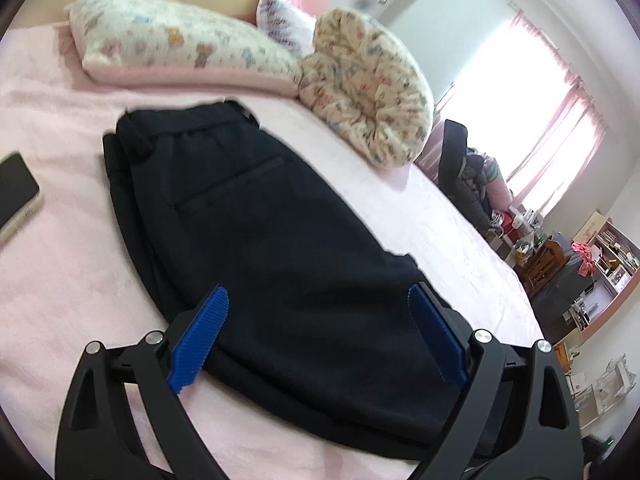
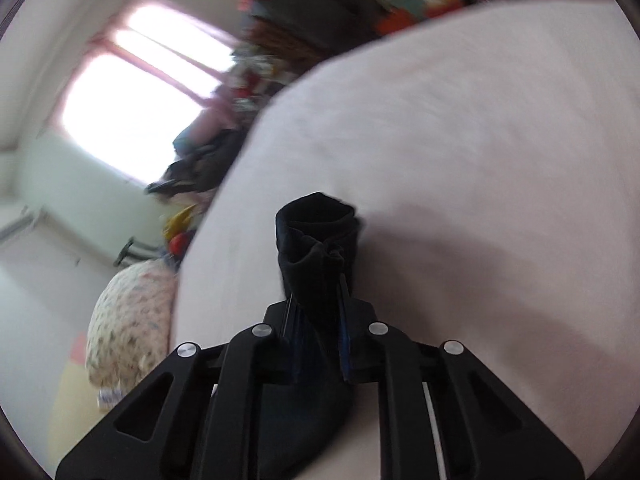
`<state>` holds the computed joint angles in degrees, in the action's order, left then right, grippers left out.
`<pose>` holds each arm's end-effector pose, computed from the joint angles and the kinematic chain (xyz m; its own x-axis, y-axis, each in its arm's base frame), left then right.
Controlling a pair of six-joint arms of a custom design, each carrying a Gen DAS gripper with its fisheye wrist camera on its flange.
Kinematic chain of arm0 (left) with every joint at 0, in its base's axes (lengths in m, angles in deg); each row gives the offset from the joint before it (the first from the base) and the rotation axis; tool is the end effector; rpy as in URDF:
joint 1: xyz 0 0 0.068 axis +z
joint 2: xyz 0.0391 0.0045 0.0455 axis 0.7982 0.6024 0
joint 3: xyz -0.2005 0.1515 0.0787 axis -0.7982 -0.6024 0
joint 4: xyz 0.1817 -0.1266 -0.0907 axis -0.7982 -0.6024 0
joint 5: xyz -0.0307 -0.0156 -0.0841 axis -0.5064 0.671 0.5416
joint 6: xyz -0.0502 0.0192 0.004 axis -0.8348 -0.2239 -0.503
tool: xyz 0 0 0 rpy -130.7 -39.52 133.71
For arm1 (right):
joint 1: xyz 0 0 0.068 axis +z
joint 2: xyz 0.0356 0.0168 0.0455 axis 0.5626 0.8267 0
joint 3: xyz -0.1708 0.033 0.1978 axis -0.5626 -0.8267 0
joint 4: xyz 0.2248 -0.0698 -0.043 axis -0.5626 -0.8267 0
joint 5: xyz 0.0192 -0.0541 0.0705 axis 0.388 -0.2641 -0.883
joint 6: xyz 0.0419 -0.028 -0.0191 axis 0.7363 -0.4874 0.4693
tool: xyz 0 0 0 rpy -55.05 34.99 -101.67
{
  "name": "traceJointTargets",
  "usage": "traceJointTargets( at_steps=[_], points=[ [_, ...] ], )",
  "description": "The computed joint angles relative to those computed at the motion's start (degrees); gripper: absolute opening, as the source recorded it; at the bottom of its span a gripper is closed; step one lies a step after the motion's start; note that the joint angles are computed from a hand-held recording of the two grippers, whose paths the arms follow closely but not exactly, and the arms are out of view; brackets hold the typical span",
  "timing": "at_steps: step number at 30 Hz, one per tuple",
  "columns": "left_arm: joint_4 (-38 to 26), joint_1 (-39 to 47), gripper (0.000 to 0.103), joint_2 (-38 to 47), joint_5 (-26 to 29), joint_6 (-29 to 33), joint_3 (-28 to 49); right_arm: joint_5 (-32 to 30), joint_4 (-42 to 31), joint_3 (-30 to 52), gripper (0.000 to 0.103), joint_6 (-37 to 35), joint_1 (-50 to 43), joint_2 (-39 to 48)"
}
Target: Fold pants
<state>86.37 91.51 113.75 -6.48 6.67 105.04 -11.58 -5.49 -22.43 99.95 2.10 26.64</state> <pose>0.3705 0.2621 0.1118 -0.5531 -0.4704 -0.6876 -0.0437 0.8406 -0.5399 0.1548 -0.0884 0.1151 0.0390 0.8697 -0.4920 0.5208 0.4025 0.7528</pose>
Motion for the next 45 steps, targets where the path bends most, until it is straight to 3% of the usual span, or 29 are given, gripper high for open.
traceJointTargets(
  at_steps=[3, 7, 10, 14, 19, 25, 29, 33, 34, 37, 40, 43, 45],
  points=[
    [5.32, 0.6, 0.092, -1.9, 0.24, -0.97, -3.23, 6.52, -11.84, 3.73, 0.015, -2.43, 10.73, -13.21],
    [7.84, 1.28, 0.092, -2.78, 0.8, -1.57, -4.58, 15.93, -18.71, 11.84, 0.015, -5.77, 26.78, -14.71],
    [7.25, 1.61, 0.093, -2.35, 0.68, -1.5, -3.72, 22.0, -18.46, 19.56, 0.015, -8.3, 39.18, -7.52],
    [5.61, 2.4, 0.093, -1.21, 0.43, -1.51, -1.85, 24.2, -17.34, 29.42, 0.015, -10.62, 48.77, 5.41],
    [4.22, 2.85, 0.093, -0.19, 0.63, -1.52, -0.24, 22.51, -15.96, 39.02, 0.015, -10.17, 54.12, 19.92],
    [4.14, 2.8, 0.093, 0.08, 0.54, -0.25, 0.09, 22.88, -17.18, 48.31, 0.015, -9.53, 60.64, 30.79],
    [3.7, 2.66, 0.093, 0.4, 0.46, -0.1, 0.67, 22.56, -24.26, 59.16, 0.015, -11.12, 63.85, 38.68],
    [1.87, 2.86, 0.093, 1.18, 1.11, 0.2, 2.37, 23.56, -46.63, 76.61, 0.019, -13.92, 67.1, 50.3],
    [1.48, 3.0, 0.093, 1.28, 1.49, 0.29, 2.71, 24.12, -49.42, 78.54, 0.025, -14.83, 67.94, 51.72],
    [0.87, 3.54, 0.093, 1.96, 2.83, -0.46, 4.15, 25.79, -49.36, 77.17, 0.048, -17.25, 70.23, 50.41],
    [-0.81, 4.31, 0.094, 3.32, 5.59, -1.87, 6.68, 23.48, -43.04, 70.53, 0.049, -17.02, 71.0, 45.62],
    [-3.56, 4.73, 0.094, 4.97, 8.09, -2.77, 9.78, 27.23, -35.48, 66.23, 0.049, -18.68, 71.85, 42.04],
    [-5.2, 4.82, 0.094, 5.76, 7.92, -2.83, 11.14, 28.69, -36.49, 67.52, 0.049, -18.49, 71.45, 42.13]
  ],
)
